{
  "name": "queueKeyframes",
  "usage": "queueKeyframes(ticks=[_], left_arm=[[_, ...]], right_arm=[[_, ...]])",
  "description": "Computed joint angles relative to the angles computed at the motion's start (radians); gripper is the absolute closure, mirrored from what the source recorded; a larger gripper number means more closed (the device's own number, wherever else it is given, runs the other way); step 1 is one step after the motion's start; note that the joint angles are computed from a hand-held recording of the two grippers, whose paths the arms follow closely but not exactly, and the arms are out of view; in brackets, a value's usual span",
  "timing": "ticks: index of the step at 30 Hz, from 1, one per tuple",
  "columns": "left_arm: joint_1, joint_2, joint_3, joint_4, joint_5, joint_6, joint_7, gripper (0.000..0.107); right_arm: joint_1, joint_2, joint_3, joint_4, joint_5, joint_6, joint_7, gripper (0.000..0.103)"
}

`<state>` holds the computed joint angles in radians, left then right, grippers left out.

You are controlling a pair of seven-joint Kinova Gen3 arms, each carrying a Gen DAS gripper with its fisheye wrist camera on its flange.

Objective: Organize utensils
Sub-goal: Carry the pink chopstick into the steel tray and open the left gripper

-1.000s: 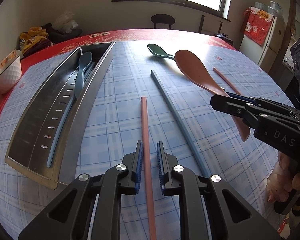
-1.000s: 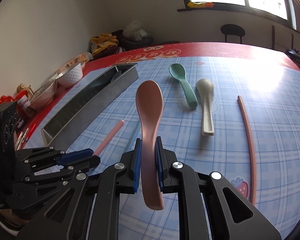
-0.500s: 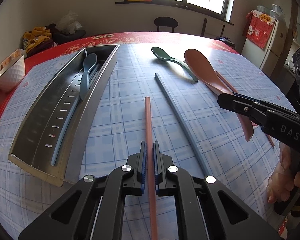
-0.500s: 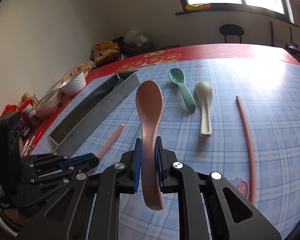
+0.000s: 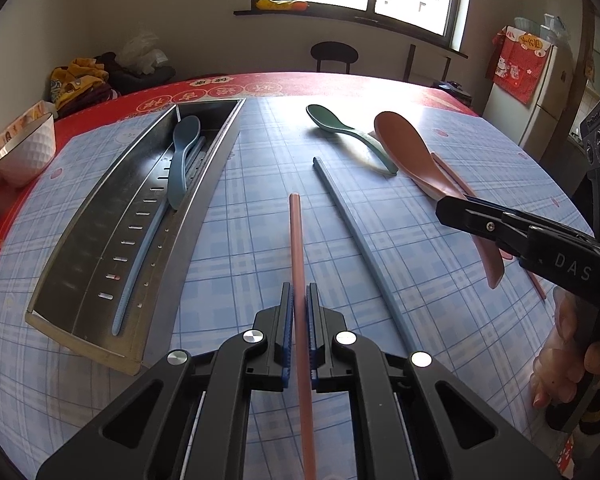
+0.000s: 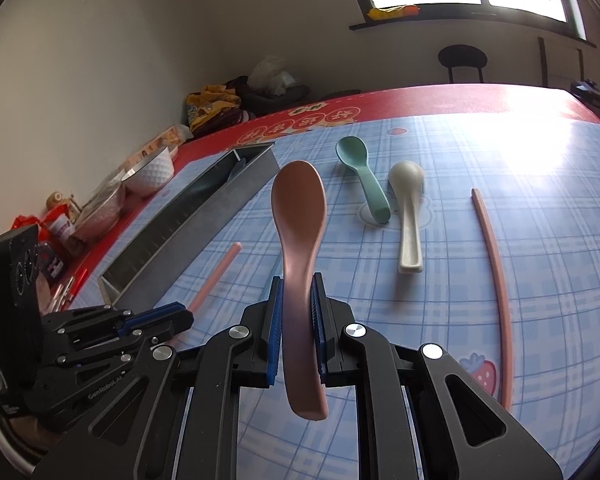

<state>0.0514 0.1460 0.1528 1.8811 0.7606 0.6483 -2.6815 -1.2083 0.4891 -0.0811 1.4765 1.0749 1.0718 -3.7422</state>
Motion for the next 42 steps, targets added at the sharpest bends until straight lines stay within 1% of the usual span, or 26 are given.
queueKeyframes(ticks=[5,9,12,14,17,21,25,28,33,37,42], left_arm=[[-0.057,0.012,-0.018,-0.050,0.068,0.135,-0.037,0.101],[-0.090,0.017,-0.040,-0.106,0.096,0.217,-0.028,0.101],[-0.113,0.036,-0.053,-0.174,0.099,0.286,0.006,0.101],[-0.124,0.052,-0.056,-0.225,0.096,0.311,0.031,0.101],[-0.129,0.081,-0.049,-0.306,0.081,0.323,0.070,0.101],[-0.112,0.155,-0.027,-0.439,0.015,0.352,0.150,0.101],[-0.058,0.248,-0.007,-0.573,-0.115,0.386,0.268,0.101],[-0.026,0.309,0.004,-0.644,-0.199,0.398,0.346,0.101],[0.003,0.367,0.020,-0.706,-0.292,0.401,0.411,0.101],[0.009,0.396,0.028,-0.742,-0.336,0.418,0.431,0.101],[0.012,0.414,0.037,-0.766,-0.364,0.436,0.435,0.101]], right_arm=[[0.001,-0.001,-0.001,0.000,-0.002,0.002,-0.001,0.089],[0.002,-0.002,0.000,0.003,0.000,-0.005,-0.007,0.089],[0.003,-0.008,0.001,0.017,0.009,-0.017,-0.030,0.089],[0.005,-0.010,-0.001,0.021,0.012,-0.021,-0.038,0.089],[0.007,-0.010,-0.004,0.021,0.013,-0.021,-0.037,0.089],[0.007,-0.014,-0.005,0.034,0.020,-0.022,-0.054,0.089],[0.008,-0.015,-0.009,0.038,0.021,-0.018,-0.067,0.089],[0.009,-0.015,-0.011,0.034,0.015,-0.011,-0.065,0.089],[0.011,-0.012,-0.012,0.026,0.004,-0.006,-0.058,0.089],[0.012,-0.007,-0.010,0.016,-0.008,0.000,-0.050,0.089],[0.013,0.003,-0.006,-0.009,-0.031,0.010,-0.023,0.089]])
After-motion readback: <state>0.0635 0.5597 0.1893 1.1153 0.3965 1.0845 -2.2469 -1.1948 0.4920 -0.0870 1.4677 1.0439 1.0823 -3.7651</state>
